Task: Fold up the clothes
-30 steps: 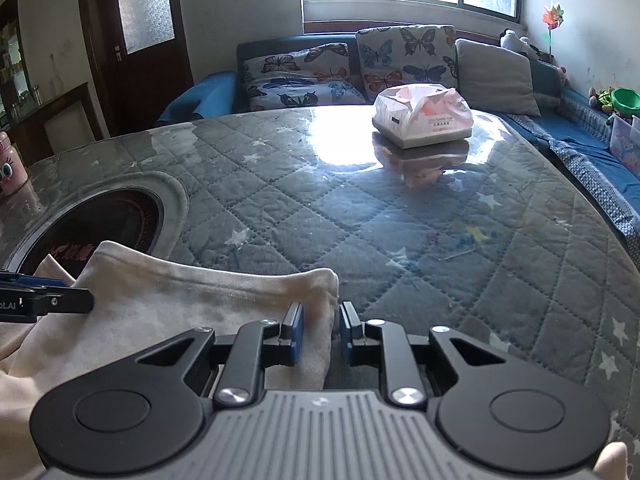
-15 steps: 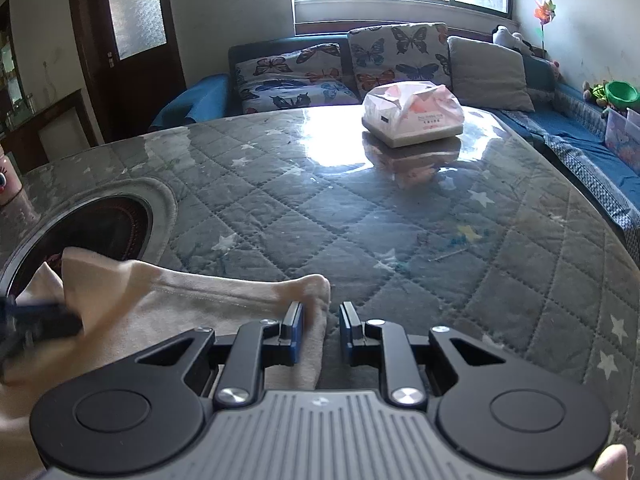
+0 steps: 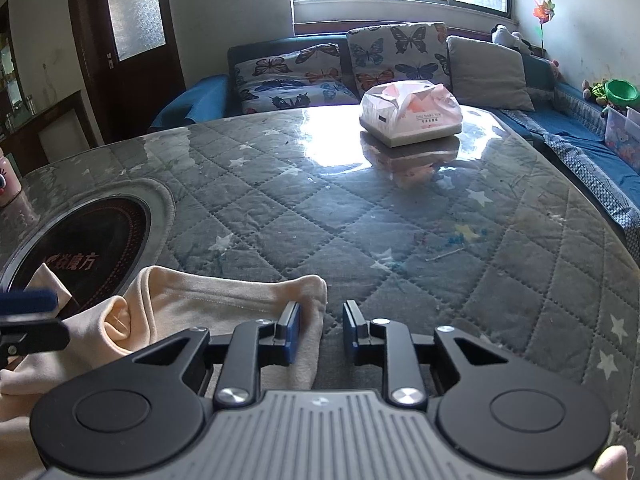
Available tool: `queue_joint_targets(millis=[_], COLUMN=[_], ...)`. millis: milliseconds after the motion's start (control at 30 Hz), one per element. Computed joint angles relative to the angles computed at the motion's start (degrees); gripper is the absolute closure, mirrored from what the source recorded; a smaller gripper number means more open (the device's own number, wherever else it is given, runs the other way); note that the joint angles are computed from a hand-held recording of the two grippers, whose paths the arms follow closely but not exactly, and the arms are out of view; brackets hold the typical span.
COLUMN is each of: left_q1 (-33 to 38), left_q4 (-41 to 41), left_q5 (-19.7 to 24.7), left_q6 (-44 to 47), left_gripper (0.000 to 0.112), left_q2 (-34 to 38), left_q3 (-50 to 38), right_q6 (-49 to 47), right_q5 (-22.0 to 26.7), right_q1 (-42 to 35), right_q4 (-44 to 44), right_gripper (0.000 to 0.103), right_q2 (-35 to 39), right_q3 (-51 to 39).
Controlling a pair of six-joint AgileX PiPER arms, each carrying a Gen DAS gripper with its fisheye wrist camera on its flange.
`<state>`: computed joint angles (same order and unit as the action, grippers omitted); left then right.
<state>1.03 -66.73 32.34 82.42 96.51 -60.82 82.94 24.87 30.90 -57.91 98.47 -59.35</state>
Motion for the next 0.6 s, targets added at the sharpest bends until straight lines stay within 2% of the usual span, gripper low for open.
queue_joint_targets(millis=[167, 233, 300, 333, 400, 500, 600], left_q1=[-0.41, 0.1, 0.48, 0.71, 1.35, 2.08, 2.0], left_q4=[7.27, 7.54, 7.51, 7.13, 5.14, 1.39, -1.31], left_q5=[2.38, 3.52, 4.39, 4.52, 4.47, 2.57, -1.88], left_q6=[-6.73, -7.44, -7.46, -6.89, -4.43, -0.47, 1.59], left_gripper=[0.063, 0.064, 0.081, 0.084, 0.099, 0.108, 0.111], left_q2=[3.79, 4.83, 5.39, 5.44, 4.87, 3.58, 2.73], left_q3=[-4.19, -4.85, -5.15, -5.02, -4.06, -2.19, -0.86], right_q6=[-0.1, -0.58, -1.0, -1.24, -1.51, -1.63, -1.78], right_q5=[0.02, 0.02, -0.09, -0.06, -0.04, -0.04, 0.1], right_q1=[0.05, 0.04, 0.01, 0.03, 0.02, -0.03, 0.12], right_q4=[0.02, 0.24, 0.44, 0.58, 0.74, 0.96, 1.14], right_gripper=[0.08, 0.08, 0.08, 0.08, 0.081, 0.082, 0.082], right_q2=[-0.04, -0.03, 0.02, 0.05, 0.1, 0.13, 0.32], right_q3=[0.06, -0.02, -0.09, -0.17, -0.28, -0.39, -0.68])
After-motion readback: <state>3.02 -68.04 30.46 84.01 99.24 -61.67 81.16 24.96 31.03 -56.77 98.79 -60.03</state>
